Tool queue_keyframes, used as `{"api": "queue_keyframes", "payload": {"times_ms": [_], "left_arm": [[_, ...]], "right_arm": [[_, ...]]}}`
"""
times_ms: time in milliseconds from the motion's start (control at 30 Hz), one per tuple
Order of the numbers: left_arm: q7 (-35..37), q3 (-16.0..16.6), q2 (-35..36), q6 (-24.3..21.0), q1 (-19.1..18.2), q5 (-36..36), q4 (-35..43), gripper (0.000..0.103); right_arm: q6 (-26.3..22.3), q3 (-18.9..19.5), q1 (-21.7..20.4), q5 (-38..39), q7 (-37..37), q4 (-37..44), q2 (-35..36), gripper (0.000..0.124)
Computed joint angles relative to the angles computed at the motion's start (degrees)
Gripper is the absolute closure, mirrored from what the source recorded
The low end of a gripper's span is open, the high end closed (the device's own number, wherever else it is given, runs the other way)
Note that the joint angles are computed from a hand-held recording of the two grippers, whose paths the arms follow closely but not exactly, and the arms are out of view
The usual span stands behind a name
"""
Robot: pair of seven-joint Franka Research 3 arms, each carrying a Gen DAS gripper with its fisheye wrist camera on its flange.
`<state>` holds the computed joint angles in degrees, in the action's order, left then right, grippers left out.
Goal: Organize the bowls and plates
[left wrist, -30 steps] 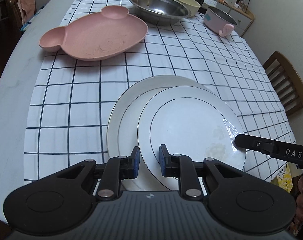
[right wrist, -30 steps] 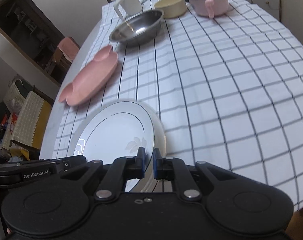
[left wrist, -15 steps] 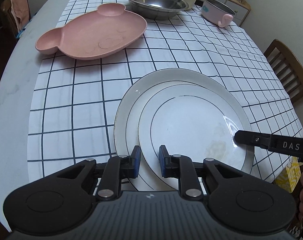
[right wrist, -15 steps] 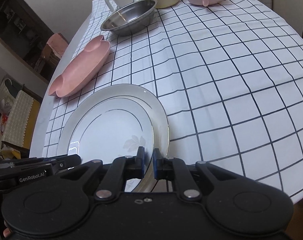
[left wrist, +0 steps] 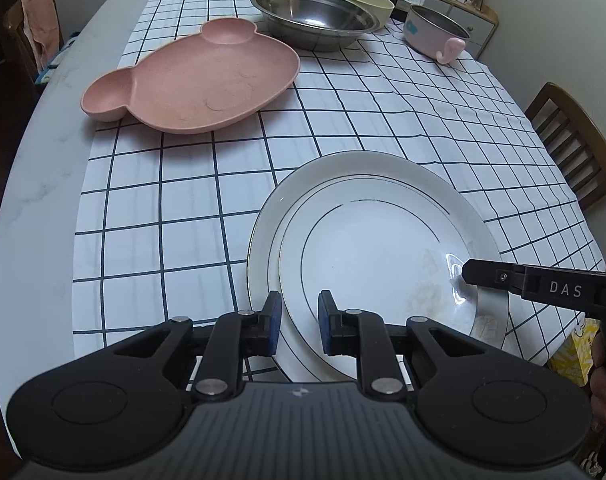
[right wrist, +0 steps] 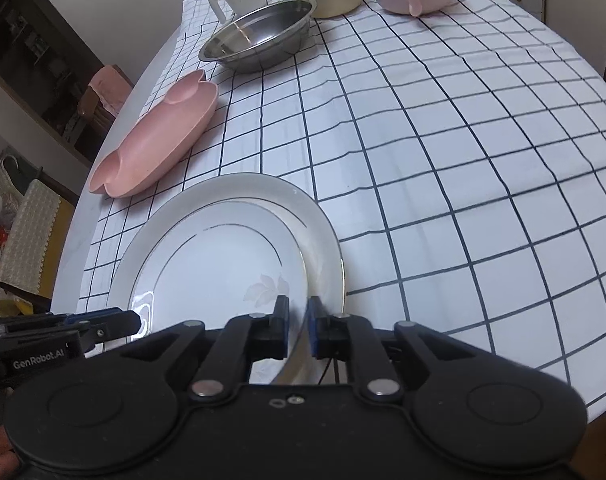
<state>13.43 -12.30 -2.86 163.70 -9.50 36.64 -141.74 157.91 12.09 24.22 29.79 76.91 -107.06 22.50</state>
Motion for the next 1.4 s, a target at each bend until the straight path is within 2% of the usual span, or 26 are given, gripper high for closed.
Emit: {"api": "queue_keyframes", "payload": {"times_ms": [400,833,900,1000,1033,1067,1133,1167,1200,1333,1400], "left_arm": [[-5.21,-1.38,-2.94,-1.3,0.52,6.96,0.37,0.084],[-10.74,-2.82,-5.78,-3.47,1.63,15.68,2.68,0.081],[-10.86,-2.82,-6.19,-3.77,1.72,16.21,2.93,0.081],[-11.29,-2.95,-6.91,-4.61,2.05,17.39,3.3,0.08],[-11.56,-2.98,-7.28,-4.81,2.21,17.87,3.29,0.078],[-11.96,-3.11,-7.71,-5.28,2.39,18.49,3.31,0.072],[-13.49,-3.39,-8.54,-5.94,2.95,20.25,3.38,0.059],[-14.44,-3.58,-9.05,-6.47,3.23,21.17,3.41,0.048],[-15.45,-3.8,-9.56,-7.12,3.5,22.14,3.43,0.043],[-15.2,-3.56,-10.78,-8.59,3.86,22.43,3.6,0.04],[-15.54,-3.61,-11.03,-9.58,4.19,22.69,3.85,0.03]], "right_arm": [[1.56,-0.19,0.71,-0.96,-1.0,-2.65,-3.66,0.092],[7.13,-0.9,3.06,-6.43,-1.89,-3.68,-7.44,0.076],[7.52,-0.73,3.04,-6.43,-2.2,-3.33,-7.54,0.066],[8.15,-0.74,3.31,-6.95,-2.47,-2.6,-7.56,0.064],[8.28,-1.09,3.7,-7.71,-1.96,-2.25,-7.51,0.062],[8.33,-1.25,3.91,-8.16,-1.56,-1.79,-7.38,0.06],[8.71,-1.19,4.12,-8.71,-1.53,-0.94,-7.2,0.056],[9.02,-1.57,4.58,-9.65,-1.01,-0.45,-7.01,0.051],[9.64,-1.75,4.92,-10.42,-0.76,-0.04,-6.83,0.048],[10.25,-2.52,6.09,-13.34,0.64,2.65,-5.5,0.042],[10.49,-3.17,6.83,-14.93,1.69,4.09,-4.64,0.035]]}}
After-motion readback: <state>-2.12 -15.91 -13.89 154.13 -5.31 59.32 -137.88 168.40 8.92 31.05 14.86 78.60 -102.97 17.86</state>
